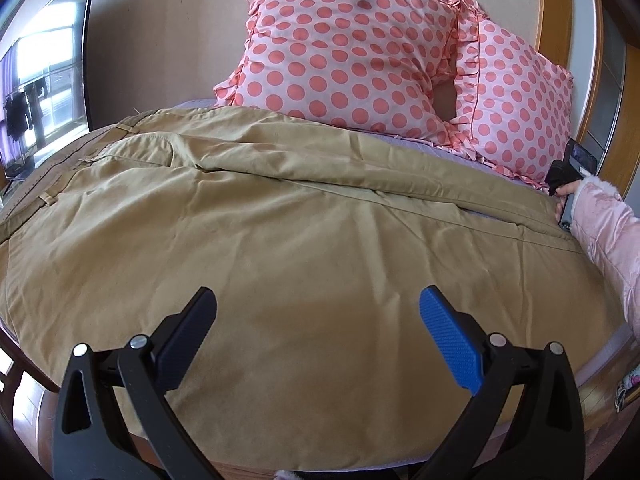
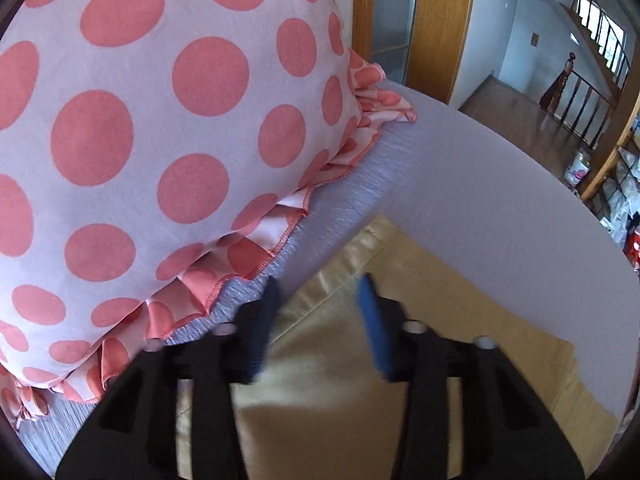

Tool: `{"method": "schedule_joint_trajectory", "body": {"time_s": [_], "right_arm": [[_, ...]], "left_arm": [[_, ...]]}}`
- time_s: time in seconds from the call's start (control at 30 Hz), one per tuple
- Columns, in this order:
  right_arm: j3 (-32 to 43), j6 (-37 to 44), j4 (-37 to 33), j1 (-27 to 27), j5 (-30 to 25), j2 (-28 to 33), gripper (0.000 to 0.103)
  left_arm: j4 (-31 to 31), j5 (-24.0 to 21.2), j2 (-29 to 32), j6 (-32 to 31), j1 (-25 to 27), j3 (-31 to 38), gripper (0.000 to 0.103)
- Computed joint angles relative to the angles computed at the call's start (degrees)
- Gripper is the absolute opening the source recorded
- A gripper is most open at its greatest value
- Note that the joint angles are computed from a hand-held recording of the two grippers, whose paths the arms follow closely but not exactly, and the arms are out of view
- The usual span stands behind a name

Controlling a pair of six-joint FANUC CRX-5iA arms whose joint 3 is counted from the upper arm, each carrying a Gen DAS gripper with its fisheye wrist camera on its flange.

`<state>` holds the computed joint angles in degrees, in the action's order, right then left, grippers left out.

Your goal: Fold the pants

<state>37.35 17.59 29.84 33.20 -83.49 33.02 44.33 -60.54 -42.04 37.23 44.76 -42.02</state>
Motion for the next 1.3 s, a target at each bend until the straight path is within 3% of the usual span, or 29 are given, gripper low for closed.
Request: {"method": "schedule_joint_trajectory", "body": {"time_s": [0.07,0.2,0.3,0.37,0.47,0.57,0.63,0.7,0.77,0.8,1.03,1.1,1.17,1.23,1.3], "right_arm": [[-6.99,-2.31,-0.42,-0.28,6.22,-4.51,0.008],[-25.63,-11.65,-3.07,-0.96,25.34,-18.79,0.004],[-43.12,-20.88,5.7,1.29,39.62,-32.26,0.004],[-53.89,-29.74,13.4,4.2,44.24,-41.63,0.004],[-64.95,-40.26,18.81,10.18,42.64,-53.47,0.004],[-68.29,-44.69,15.17,17.12,35.72,-59.31,0.004],[-67.7,-44.12,10.74,18.71,34.54,-60.48,0.006],[-67.31,-44.06,9.65,18.65,34.28,-60.84,0.017],[-66.99,-44.28,8.92,18.01,34.78,-60.46,0.056],[-66.66,-44.43,8.15,17.8,35.01,-60.23,0.058],[-65.66,-44.86,6.68,16.77,34.9,-58.5,0.057],[-65.87,-46.0,6.82,15.56,36.27,-57.82,0.046],[-66.39,-45.03,4.65,13.37,39.3,-57.15,0.004],[-69.49,-47.56,6.26,11.9,43.96,-58.65,0.002],[-74.52,-55.01,15.69,11.5,47.02,-62.01,0.002]], "left_arm": [[2.07,-1.31,0.81,-0.34,0.58,-0.24,0.101],[7.27,-3.92,1.88,-2.35,2.66,-1.08,0.101],[12.94,-5.41,2.26,-5.25,4.52,-2.57,0.101],[16.41,-5.16,2.37,-6.74,4.94,-3.67,0.101],[19.39,-2.69,2.89,-8.05,3.67,-4.05,0.101],[20.83,0.4,3.79,-9.63,0.85,-3.34,0.101],[22.06,1.23,5.06,-10.66,-0.77,-2.51,0.101],[23.96,0.23,6.53,-11.54,-1.5,-1.86,0.101],[25.1,-1.2,7.13,-11.29,-0.9,-1.63,0.101],[24.9,-0.98,6.87,-10.49,-0.47,-1.69,0.101],[20.61,-3.94,8.59,-4.95,3.73,-0.22,0.101],[19.17,-4.01,9.57,-3.78,3.63,0.85,0.101],[18.48,-3.5,10.66,-3.14,3.08,1.99,0.101],[18.04,-2.7,12.05,-2.58,2.39,3.68,0.101],[17.19,-1.35,14.19,-1.01,1.47,6.34,0.101]]}}
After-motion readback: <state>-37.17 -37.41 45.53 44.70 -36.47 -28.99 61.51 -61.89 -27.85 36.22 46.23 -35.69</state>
